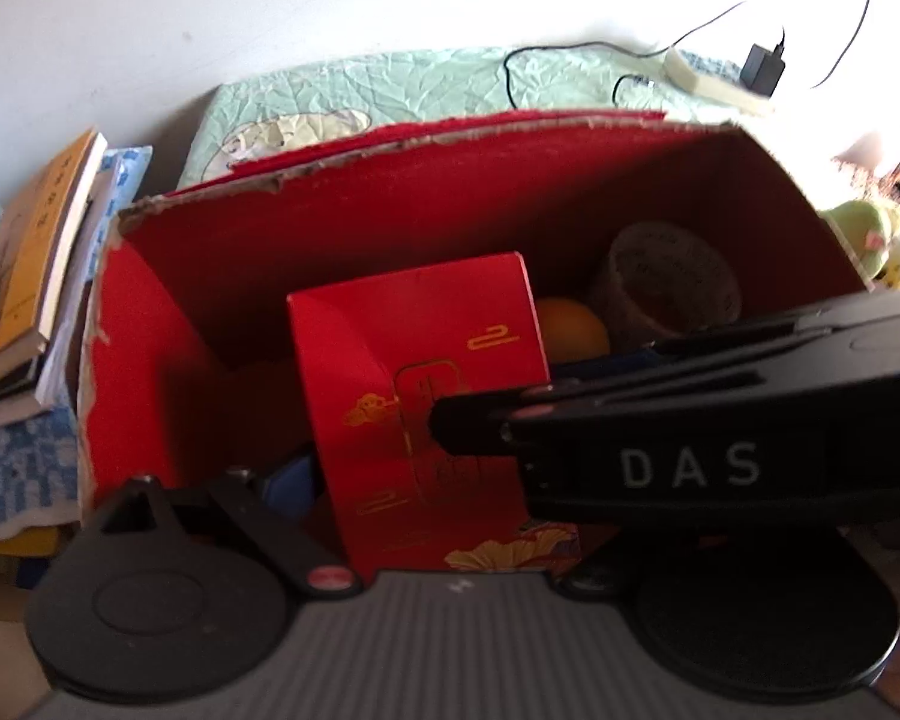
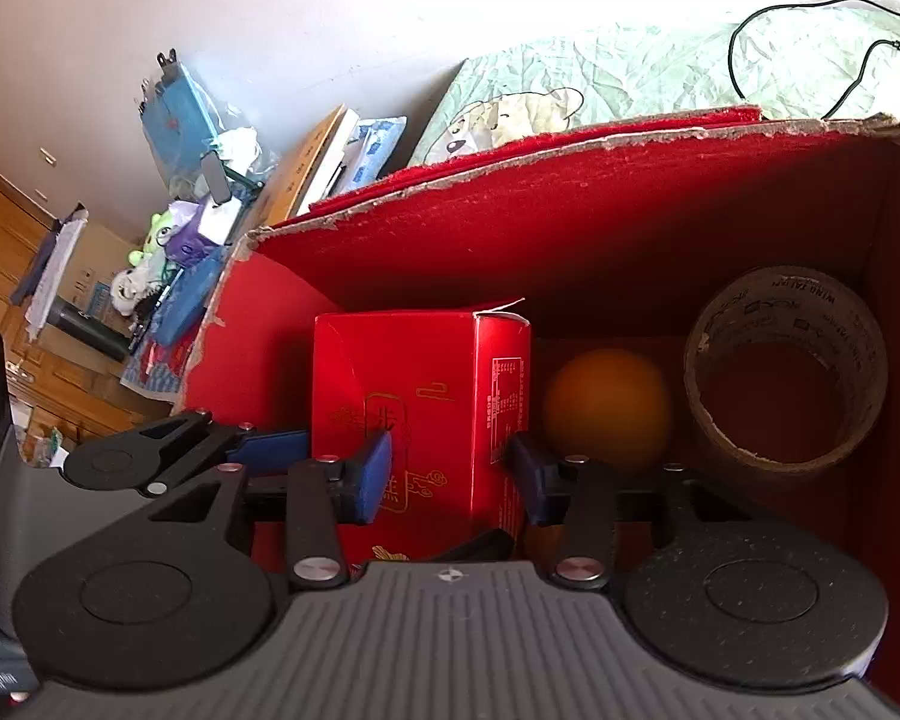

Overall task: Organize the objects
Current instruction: 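Bring the gift box over the red storage box and lower it in, then lower the gift box down beside the orange ball inside the box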

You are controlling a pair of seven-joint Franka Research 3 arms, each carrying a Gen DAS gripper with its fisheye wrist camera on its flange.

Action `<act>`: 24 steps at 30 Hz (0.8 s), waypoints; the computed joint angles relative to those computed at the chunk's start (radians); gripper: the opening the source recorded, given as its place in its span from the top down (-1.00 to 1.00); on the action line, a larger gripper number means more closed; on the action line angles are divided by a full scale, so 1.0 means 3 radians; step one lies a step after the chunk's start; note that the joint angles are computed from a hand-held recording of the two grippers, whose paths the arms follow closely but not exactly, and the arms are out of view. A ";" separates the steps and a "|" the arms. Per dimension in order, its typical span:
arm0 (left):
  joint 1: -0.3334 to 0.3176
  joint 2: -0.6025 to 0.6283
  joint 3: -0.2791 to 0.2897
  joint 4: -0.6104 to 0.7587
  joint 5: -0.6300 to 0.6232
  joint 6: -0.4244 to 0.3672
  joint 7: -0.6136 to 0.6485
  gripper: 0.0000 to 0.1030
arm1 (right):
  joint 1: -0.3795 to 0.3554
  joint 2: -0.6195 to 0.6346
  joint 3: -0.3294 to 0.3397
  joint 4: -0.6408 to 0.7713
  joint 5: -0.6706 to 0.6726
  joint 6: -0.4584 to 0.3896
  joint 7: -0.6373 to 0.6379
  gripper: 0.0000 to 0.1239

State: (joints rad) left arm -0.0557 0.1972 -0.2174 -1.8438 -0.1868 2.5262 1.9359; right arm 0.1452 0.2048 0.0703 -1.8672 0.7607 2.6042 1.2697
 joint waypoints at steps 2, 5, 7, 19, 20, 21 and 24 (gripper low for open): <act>-0.0031 0.0002 0.0015 -0.0008 0.0114 0.0011 -0.0053 -0.71 | 0.0012 0.0010 -0.0013 0.0004 -0.0051 0.0014 0.0054 0.28; -0.0057 0.0016 0.0031 0.0004 0.0242 0.0008 -0.0126 -0.71 | 0.0021 0.0022 -0.0029 0.0020 -0.0146 -0.0004 0.0144 0.34; -0.0079 0.0024 0.0046 0.0011 0.0352 -0.0004 -0.0211 -0.69 | 0.0030 0.0032 -0.0037 0.0028 -0.0213 0.0001 0.0207 0.39; -0.0076 0.0068 0.0023 0.0075 0.0491 -0.0082 -0.0241 -0.68 | 0.0006 0.0063 -0.0029 0.0057 -0.0288 -0.0032 0.0349 0.46; -0.0074 0.0074 0.0020 0.0085 0.0485 -0.0091 -0.0229 -0.68 | 0.0010 0.0061 -0.0030 0.0054 -0.0298 -0.0025 0.0362 0.46; -0.0071 0.0076 0.0016 0.0090 0.0475 -0.0100 -0.0216 -0.69 | 0.0015 0.0064 -0.0032 0.0056 -0.0312 -0.0018 0.0380 0.46; -0.0068 0.0082 0.0011 0.0098 0.0461 -0.0117 -0.0174 -0.69 | 0.0024 0.0061 -0.0034 0.0048 -0.0344 0.0003 0.0423 0.46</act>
State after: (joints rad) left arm -0.0761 0.2217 -0.2142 -1.8145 -0.0484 2.4911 1.8836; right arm 0.1524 0.2231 0.0601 -1.8528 0.6576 2.6050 1.3965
